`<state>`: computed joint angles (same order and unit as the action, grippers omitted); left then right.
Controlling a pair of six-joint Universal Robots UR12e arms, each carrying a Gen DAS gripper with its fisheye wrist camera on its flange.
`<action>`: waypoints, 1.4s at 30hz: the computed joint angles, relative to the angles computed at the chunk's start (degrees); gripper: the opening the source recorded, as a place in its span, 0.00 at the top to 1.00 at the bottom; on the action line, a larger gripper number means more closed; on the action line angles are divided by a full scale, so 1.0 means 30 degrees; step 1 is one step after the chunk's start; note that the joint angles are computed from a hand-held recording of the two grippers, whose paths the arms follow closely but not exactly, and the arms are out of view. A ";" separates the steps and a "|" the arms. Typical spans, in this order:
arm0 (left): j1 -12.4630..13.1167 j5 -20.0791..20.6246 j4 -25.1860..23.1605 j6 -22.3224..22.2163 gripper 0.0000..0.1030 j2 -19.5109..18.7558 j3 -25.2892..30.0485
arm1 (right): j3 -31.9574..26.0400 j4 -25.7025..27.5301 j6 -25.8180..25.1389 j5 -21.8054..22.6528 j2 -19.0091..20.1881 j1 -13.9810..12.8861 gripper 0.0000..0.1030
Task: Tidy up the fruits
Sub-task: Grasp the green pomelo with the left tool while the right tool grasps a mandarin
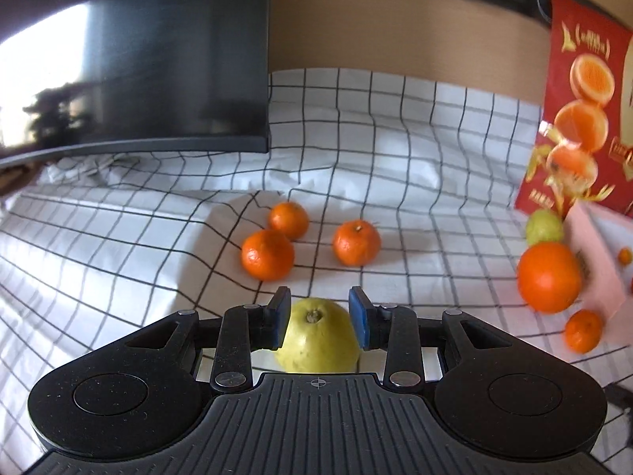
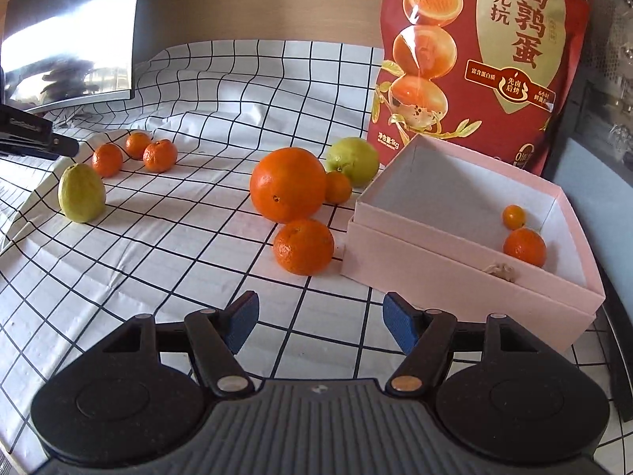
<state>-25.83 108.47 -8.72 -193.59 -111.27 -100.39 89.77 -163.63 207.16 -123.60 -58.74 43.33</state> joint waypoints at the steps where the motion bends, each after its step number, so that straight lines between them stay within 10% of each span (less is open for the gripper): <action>1: -0.0056 0.0180 -0.0039 -0.0007 0.64 -0.0036 -0.0008 | 0.0005 0.0027 -0.0023 0.0024 0.0006 -0.0019 0.32; 7: -0.0247 0.0459 -0.0251 0.1117 0.58 -0.0307 0.0102 | -0.0005 -0.0119 -0.0018 -0.0185 0.0101 -0.0121 0.32; 14: 0.0044 -0.1402 0.0334 0.2274 0.30 -0.0171 -0.0227 | 0.0157 -0.0057 0.0402 0.0073 0.0161 -0.0295 0.32; 23: 0.0738 -0.1894 -0.1389 -0.1730 0.34 -0.0024 0.0005 | 0.0910 0.0187 0.1757 -0.0270 -0.0263 -0.0405 0.32; 42: 0.1003 -0.3122 -0.2664 -0.1988 0.35 -0.0623 0.0469 | -0.1147 -0.0671 -0.0704 -0.0074 0.0955 -0.0406 0.32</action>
